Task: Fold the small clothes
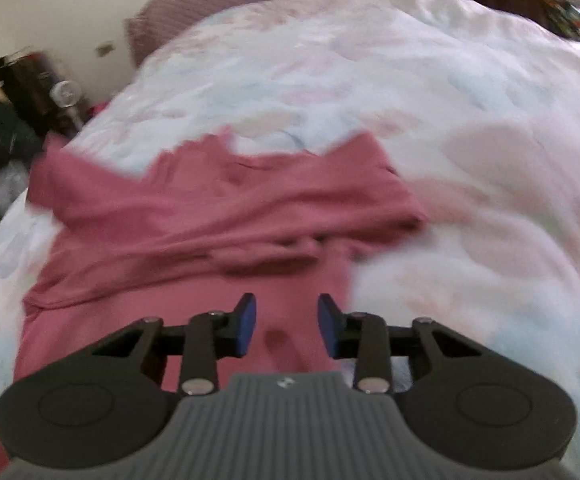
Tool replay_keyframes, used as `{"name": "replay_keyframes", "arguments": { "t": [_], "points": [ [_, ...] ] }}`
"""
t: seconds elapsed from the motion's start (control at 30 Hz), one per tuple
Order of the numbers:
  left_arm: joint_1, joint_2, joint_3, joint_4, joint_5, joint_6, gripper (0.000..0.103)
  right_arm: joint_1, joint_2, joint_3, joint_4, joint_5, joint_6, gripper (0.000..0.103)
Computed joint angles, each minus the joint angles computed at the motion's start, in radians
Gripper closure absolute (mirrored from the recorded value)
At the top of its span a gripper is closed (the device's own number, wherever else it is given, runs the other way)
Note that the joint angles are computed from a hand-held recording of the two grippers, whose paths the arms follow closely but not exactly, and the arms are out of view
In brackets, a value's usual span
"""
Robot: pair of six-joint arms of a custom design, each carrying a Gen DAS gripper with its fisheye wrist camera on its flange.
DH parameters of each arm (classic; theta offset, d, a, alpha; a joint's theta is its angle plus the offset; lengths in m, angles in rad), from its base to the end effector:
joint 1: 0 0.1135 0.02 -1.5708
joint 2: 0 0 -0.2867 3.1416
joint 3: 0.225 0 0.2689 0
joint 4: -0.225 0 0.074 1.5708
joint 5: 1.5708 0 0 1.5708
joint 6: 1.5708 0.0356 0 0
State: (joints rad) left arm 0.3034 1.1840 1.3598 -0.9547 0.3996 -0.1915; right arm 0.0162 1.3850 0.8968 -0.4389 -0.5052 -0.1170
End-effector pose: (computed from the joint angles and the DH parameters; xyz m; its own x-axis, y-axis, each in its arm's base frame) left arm 0.2288 0.0571 0.4089 -0.6561 -0.3891 -0.6467 -0.1384 0.9043 -0.4038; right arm 0.2895 0.0219 0.2412 -0.7588 -0.1144 -0.6412 -0.3959 0.8628 0.3144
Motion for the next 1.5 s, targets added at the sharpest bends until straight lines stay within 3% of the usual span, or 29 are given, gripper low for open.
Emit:
{"name": "replay_keyframes", "arguments": {
  "t": [0.2,0.4,0.53,0.63,0.73,0.87,1.0,1.07,1.13,1.23,1.5],
  "points": [
    [-0.093,0.065,0.300,-0.100,-0.022,-0.007,0.101,0.106,0.086,0.064,0.100,0.001,0.104,0.089],
    [0.098,0.085,0.450,-0.217,0.061,0.091,0.101,0.104,0.196,0.112,0.144,0.098,0.179,0.089],
    [0.307,0.096,0.326,-0.254,0.074,0.176,0.101,0.045,0.224,0.096,0.153,0.082,0.192,0.099],
    [0.419,0.070,0.095,-0.182,0.026,0.246,0.101,0.015,0.227,0.082,0.163,0.085,0.193,0.101],
    [0.480,0.095,-0.085,-0.107,-0.011,0.243,0.101,0.007,0.233,0.080,0.162,0.081,0.192,0.101],
    [0.537,0.121,-0.223,-0.011,-0.003,0.239,0.101,0.004,0.230,0.090,0.156,0.092,0.177,0.101],
    [0.599,0.158,-0.242,0.000,0.053,0.269,0.101,-0.043,0.234,0.158,-0.006,-0.003,0.064,0.095],
    [0.604,0.157,-0.245,-0.002,0.062,0.290,0.101,-0.067,0.219,0.198,-0.080,-0.044,0.009,0.083],
    [0.597,0.155,-0.242,-0.002,0.063,0.302,0.101,-0.088,0.215,0.257,-0.124,-0.088,-0.009,0.081],
    [0.579,0.149,-0.252,0.020,0.055,0.293,0.101,-0.064,0.268,0.362,-0.127,-0.057,0.029,0.073],
    [0.598,0.147,-0.228,0.002,0.086,0.311,0.101,-0.019,0.590,0.655,-0.145,-0.009,0.226,0.073]
  ]
}}
